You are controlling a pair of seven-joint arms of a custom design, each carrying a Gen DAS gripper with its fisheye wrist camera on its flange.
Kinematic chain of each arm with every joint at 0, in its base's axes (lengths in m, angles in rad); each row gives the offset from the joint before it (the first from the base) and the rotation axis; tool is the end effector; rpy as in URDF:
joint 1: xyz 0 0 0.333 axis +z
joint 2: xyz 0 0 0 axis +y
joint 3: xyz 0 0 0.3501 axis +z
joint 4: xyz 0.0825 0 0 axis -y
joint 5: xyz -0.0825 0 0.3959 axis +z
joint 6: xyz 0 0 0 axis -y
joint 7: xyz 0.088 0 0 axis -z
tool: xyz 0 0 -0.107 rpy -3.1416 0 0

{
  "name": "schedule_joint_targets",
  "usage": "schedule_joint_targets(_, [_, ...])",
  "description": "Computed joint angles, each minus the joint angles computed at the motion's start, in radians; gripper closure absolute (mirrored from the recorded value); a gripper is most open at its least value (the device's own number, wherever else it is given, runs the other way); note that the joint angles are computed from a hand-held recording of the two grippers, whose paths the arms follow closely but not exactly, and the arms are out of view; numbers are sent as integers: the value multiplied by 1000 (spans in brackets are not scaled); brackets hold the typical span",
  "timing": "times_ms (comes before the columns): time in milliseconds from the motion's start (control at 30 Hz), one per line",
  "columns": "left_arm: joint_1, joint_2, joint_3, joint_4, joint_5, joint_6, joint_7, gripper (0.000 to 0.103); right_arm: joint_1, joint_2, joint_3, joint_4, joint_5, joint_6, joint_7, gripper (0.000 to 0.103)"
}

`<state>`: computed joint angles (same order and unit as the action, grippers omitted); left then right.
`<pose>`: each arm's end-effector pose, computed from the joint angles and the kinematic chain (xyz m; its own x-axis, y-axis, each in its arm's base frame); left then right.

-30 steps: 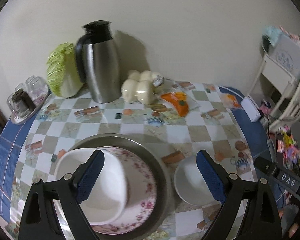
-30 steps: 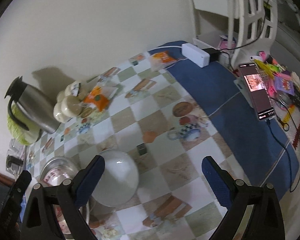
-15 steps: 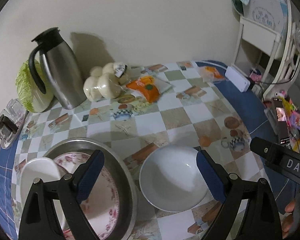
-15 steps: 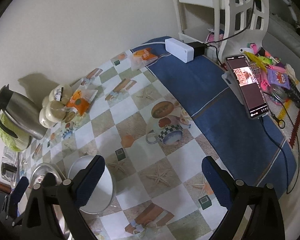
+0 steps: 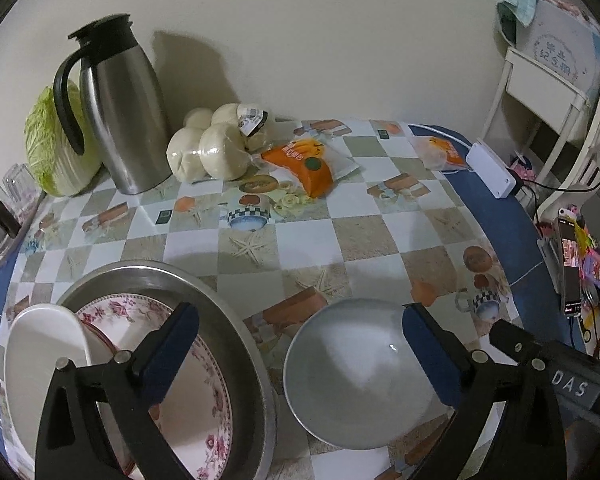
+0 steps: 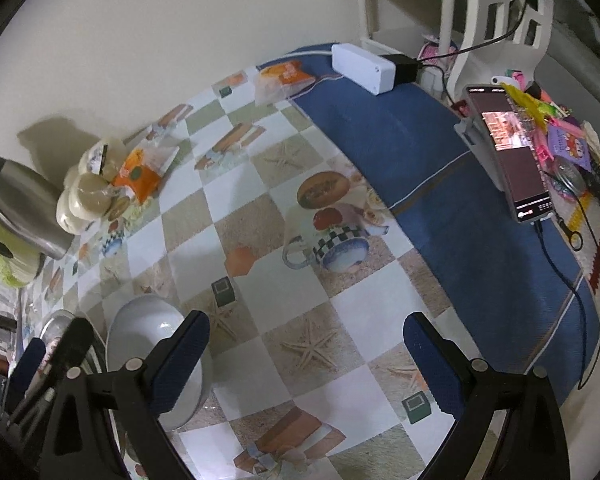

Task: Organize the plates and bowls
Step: 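Move both grippers to the rim of the white round bowl, then close both grippers on the white round bowl rim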

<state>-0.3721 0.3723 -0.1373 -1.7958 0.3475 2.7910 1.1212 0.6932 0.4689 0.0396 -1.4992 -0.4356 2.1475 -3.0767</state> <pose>0.6181 -0.3495 0.4397 -0.3262 -0.9448 0.0294 -0.7606 0.2438 -0.6017 0.5622 0.4753 0.4448 -0.6140 -0.7730 -0.1598 -0.6915 0.6244 -0.3633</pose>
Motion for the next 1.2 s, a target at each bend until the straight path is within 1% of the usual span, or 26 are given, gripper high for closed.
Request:
schedule_joint_targets(67, [14,4,-18,6,-15,-13,46,1,-2,18,4,22,8,-7,-18,4])
schedule_joint_targets(133, [-9,3,9,12,17,-29,20,1,-2,35,5,43,16,-12,-40,4])
schedule_joint_targets(167, [-11,2,13,12,24,-30,11,1,0,47,5,60,22,-24,-50,4])
schedule_joint_targets(300, [9,0,-5,3,0,-11,30,2,3,77,4,96,46,-35,-86,4])
schedule_joint_targets(400, [-14,-5,24,2,42,-12,-6,2,5,95,0,119,63,-45,-108,4])
schedule_joint_targets(433, [-12,-5,24,2,46,-13,-10,2,4,99,1,121,71,-38,-113,4])
schedule_joint_targets(600, [5,-2,10,3,29,-19,-3,2,0,131,5,150,110,-22,-169,4])
schedule_joint_targets(733, [9,0,2,4,25,-25,9,2,10,171,0,204,127,-50,-211,4])
schedule_joint_targets(800, [18,0,-9,3,6,-24,28,2,15,188,-3,225,136,-65,-224,6])
schedule_joint_targets(833, [22,1,-14,3,-4,-23,37,2,17,198,-5,236,139,-69,-231,8])
schedule_joint_targets(900, [20,0,-12,2,-9,-19,40,2,25,211,-12,253,139,-83,-237,24])
schedule_joint_targets(933, [20,0,-11,0,-12,-15,40,2,27,214,-15,254,139,-79,-235,27])
schedule_joint_targets(1000, [25,-1,-17,-2,-30,-12,46,2,25,205,-16,225,140,-23,-230,46])
schedule_joint_targets(1033, [31,-1,-23,-2,-45,-10,51,2,23,203,-15,217,140,8,-233,51])
schedule_joint_targets(1100, [36,-1,-29,-4,-65,-7,60,2,26,206,-17,219,137,37,-241,69])
schedule_joint_targets(1200, [25,-2,-18,-6,-60,-7,56,2,29,214,-19,227,140,64,-250,81])
